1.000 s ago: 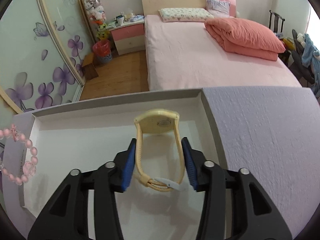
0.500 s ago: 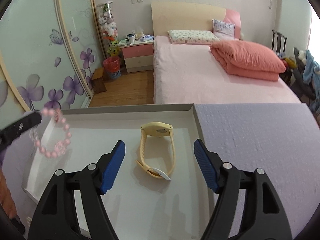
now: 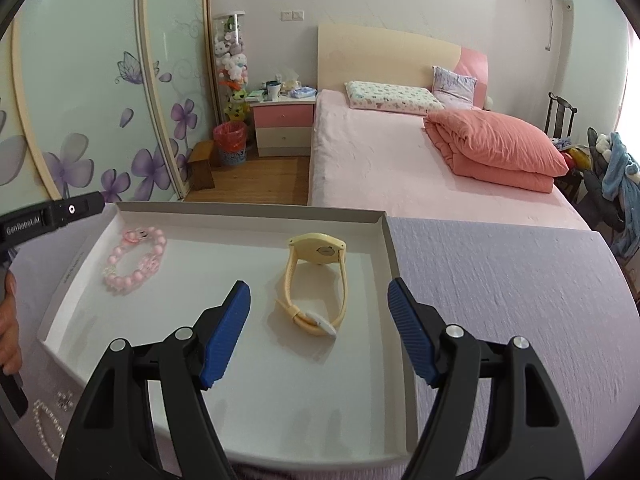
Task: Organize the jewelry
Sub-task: 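Move the right tool back to the grey cuff bangle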
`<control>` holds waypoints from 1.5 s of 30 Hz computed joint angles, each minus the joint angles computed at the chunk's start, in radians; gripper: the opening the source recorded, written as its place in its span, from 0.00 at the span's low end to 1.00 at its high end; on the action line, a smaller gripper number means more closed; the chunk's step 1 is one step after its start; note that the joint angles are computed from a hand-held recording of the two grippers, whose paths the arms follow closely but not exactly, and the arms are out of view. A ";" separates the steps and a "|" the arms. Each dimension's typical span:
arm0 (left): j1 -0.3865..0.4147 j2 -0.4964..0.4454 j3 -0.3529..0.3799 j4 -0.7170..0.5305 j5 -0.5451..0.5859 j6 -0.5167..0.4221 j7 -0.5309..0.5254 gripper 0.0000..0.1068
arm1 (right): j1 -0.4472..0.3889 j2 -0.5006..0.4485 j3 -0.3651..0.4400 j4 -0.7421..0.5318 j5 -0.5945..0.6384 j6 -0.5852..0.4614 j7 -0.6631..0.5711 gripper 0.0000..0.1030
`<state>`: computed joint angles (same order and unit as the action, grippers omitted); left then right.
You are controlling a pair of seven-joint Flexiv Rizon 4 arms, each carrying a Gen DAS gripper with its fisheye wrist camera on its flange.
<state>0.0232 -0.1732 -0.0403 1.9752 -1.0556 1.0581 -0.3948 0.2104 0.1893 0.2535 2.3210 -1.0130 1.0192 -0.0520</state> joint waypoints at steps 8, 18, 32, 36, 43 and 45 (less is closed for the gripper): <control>0.000 0.167 0.074 0.137 -0.085 -0.015 0.137 0.60 | 0.033 0.128 0.074 0.060 0.079 -0.031 0.020 0.69; 0.034 0.428 0.245 0.355 -0.076 -0.109 0.277 0.80 | 0.152 0.295 0.233 0.138 0.259 -0.140 0.076 0.76; 0.143 0.522 0.350 0.464 0.075 -0.206 0.299 0.85 | 0.360 0.248 0.336 0.158 0.388 -0.243 0.242 0.82; 0.161 0.534 0.350 0.481 0.098 -0.205 0.305 0.85 | 0.394 0.212 0.338 0.147 0.372 -0.263 0.282 0.84; 0.185 0.534 0.366 0.477 0.127 -0.235 0.306 0.85 | 0.449 0.144 0.327 0.110 0.360 -0.336 0.312 0.86; 0.187 0.537 0.365 0.481 0.128 -0.232 0.313 0.85 | 0.458 0.132 0.319 0.102 0.357 -0.351 0.320 0.86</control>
